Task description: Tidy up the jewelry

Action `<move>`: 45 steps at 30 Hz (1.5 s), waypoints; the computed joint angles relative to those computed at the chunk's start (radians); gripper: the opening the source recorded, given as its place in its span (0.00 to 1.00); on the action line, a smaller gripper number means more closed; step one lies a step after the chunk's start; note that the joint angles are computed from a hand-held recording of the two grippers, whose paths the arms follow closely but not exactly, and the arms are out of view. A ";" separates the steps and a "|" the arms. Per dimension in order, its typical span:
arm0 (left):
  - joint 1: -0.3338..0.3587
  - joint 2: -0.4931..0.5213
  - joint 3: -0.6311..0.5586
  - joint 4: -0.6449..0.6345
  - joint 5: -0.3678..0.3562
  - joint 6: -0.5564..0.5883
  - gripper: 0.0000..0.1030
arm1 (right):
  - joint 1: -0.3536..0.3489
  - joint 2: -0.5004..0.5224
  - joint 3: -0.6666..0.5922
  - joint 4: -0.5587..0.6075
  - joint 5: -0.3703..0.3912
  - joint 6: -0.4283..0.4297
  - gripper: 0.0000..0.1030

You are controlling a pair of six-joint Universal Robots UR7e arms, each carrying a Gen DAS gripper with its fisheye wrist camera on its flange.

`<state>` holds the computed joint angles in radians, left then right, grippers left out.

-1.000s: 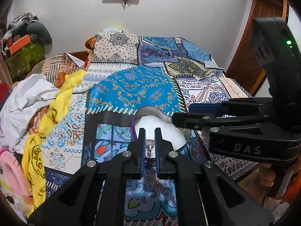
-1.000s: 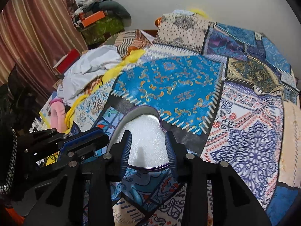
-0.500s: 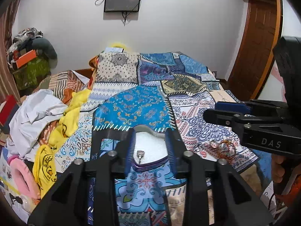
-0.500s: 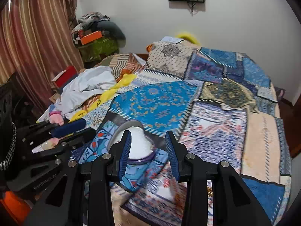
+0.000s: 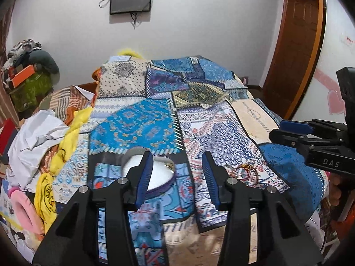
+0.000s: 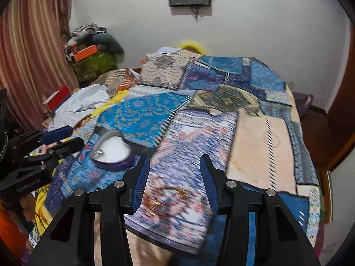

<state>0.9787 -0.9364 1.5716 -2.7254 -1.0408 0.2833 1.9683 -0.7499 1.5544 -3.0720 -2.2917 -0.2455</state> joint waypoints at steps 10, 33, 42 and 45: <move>-0.004 0.079 -0.029 0.117 0.032 -0.015 0.43 | -0.053 -0.082 0.115 0.012 -0.013 0.040 0.42; 0.019 0.183 -0.121 0.220 -0.050 0.003 0.44 | -0.111 -0.093 0.141 0.073 0.074 0.021 0.42; 0.026 0.194 -0.128 0.200 -0.089 0.024 0.41 | -0.124 -0.076 0.116 0.106 0.110 0.001 0.35; 0.025 0.198 -0.132 0.198 -0.091 0.028 0.39 | -0.125 -0.067 0.109 0.101 0.096 -0.015 0.23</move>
